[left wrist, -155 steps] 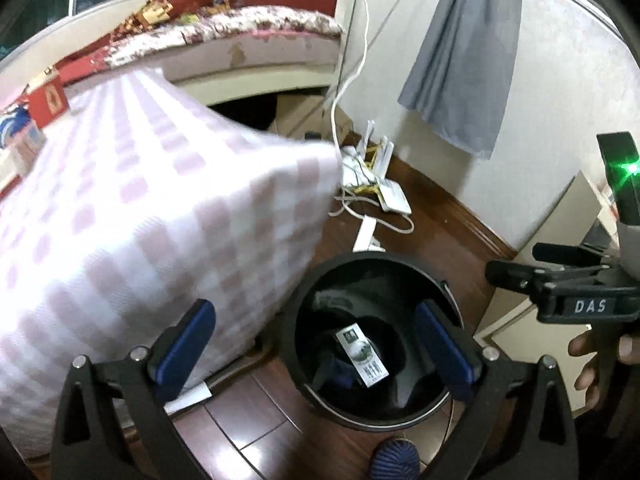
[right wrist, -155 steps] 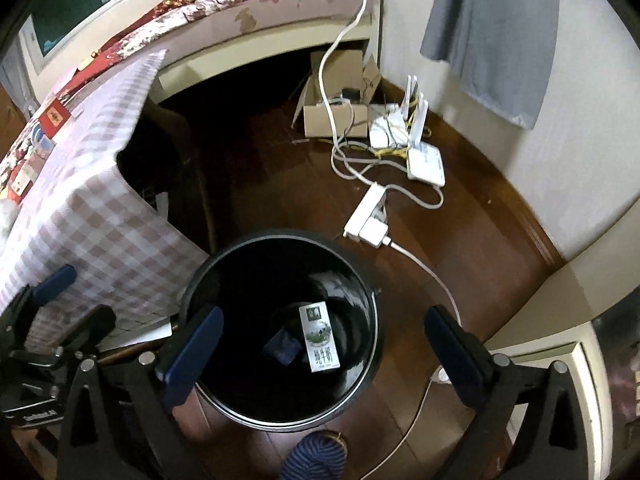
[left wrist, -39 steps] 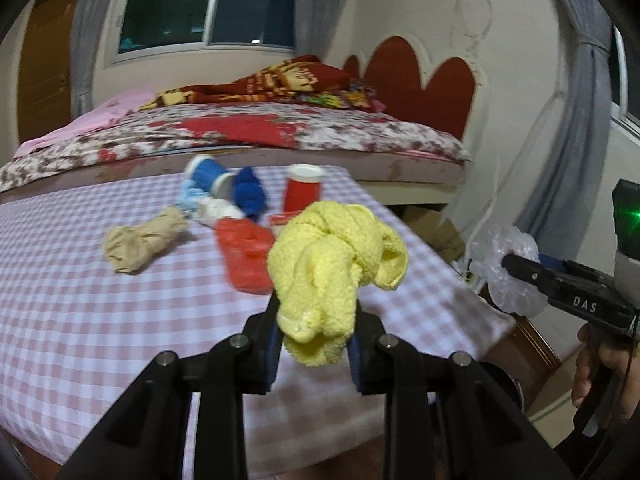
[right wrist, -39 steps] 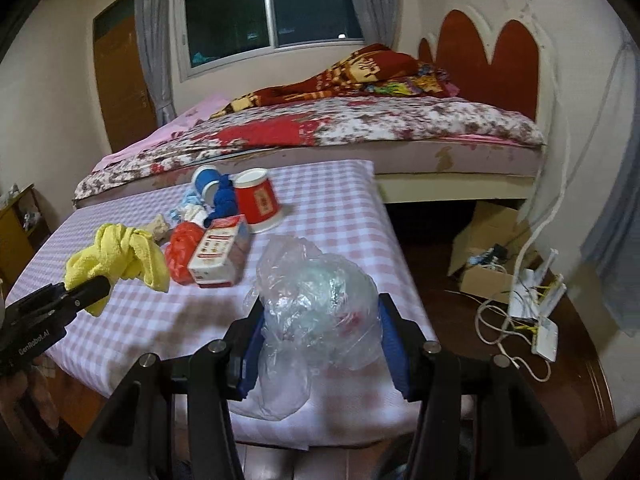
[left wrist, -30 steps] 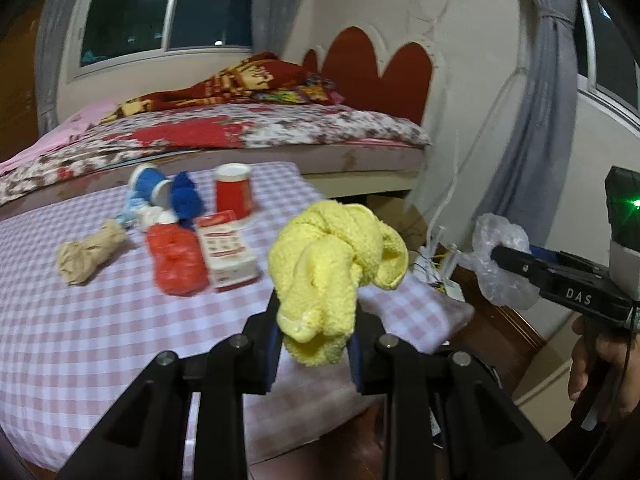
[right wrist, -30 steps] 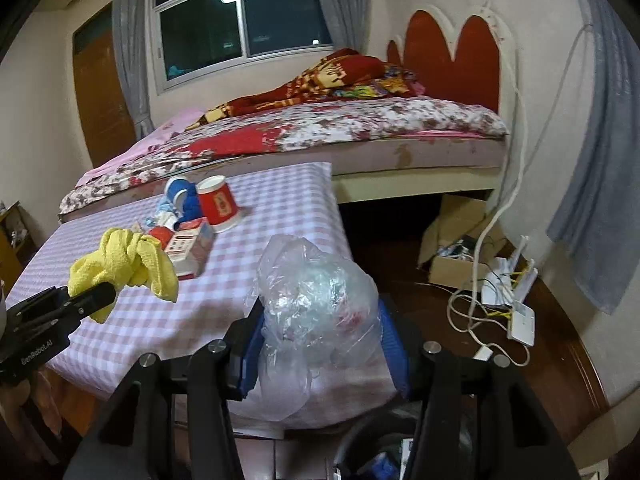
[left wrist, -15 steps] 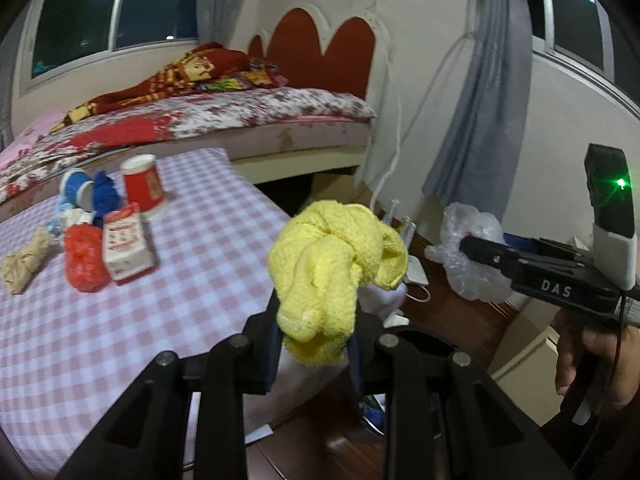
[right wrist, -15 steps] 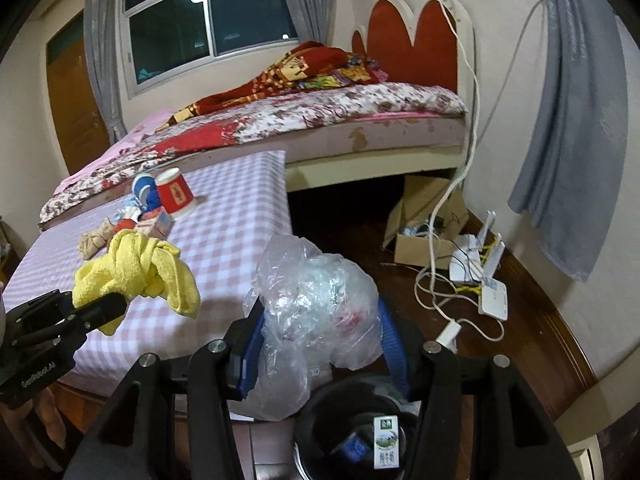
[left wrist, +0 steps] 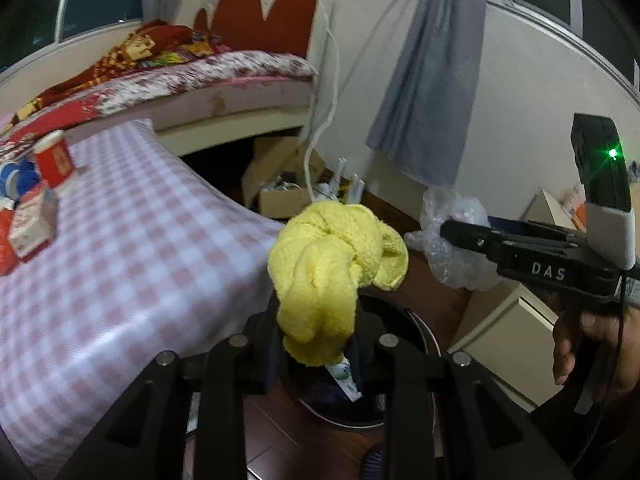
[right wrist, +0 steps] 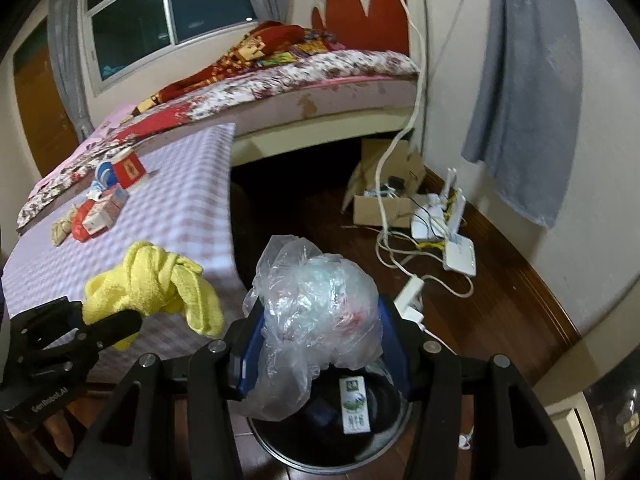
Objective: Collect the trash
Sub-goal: 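Carry the yellow cloth and plastic bag over the black bin with both tools, then open both tools to drop the cloth and plastic bag into the bin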
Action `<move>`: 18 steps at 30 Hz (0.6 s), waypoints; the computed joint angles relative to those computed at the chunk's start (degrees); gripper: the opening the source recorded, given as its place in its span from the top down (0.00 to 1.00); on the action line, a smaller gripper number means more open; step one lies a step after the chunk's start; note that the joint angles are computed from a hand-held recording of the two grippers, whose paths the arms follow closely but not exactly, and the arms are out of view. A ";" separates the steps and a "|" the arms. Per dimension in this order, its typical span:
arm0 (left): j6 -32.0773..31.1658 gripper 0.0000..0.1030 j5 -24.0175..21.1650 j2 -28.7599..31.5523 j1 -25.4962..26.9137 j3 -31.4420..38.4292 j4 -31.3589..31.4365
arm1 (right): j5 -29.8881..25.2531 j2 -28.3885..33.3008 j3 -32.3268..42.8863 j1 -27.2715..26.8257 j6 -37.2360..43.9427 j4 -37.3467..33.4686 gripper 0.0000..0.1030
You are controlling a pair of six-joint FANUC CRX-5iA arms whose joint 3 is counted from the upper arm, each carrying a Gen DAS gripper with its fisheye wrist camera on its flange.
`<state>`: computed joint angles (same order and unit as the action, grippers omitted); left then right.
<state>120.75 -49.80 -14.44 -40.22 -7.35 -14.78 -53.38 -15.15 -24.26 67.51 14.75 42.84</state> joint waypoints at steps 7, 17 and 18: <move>-3.33 0.72 0.89 3.82 -0.27 -0.58 4.46 | -0.33 -1.55 -2.46 -1.13 2.10 -5.70 0.48; -7.84 0.72 0.88 8.34 0.94 -3.12 11.61 | 1.62 2.31 -0.42 -3.92 12.50 -17.29 0.48; -8.67 0.72 1.14 8.60 1.34 -3.65 12.78 | 2.23 2.89 0.08 -4.57 14.03 -18.86 0.48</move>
<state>112.08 -48.67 -5.84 -38.88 -11.00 -2.00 -51.15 -12.27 -24.17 62.94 28.78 23.98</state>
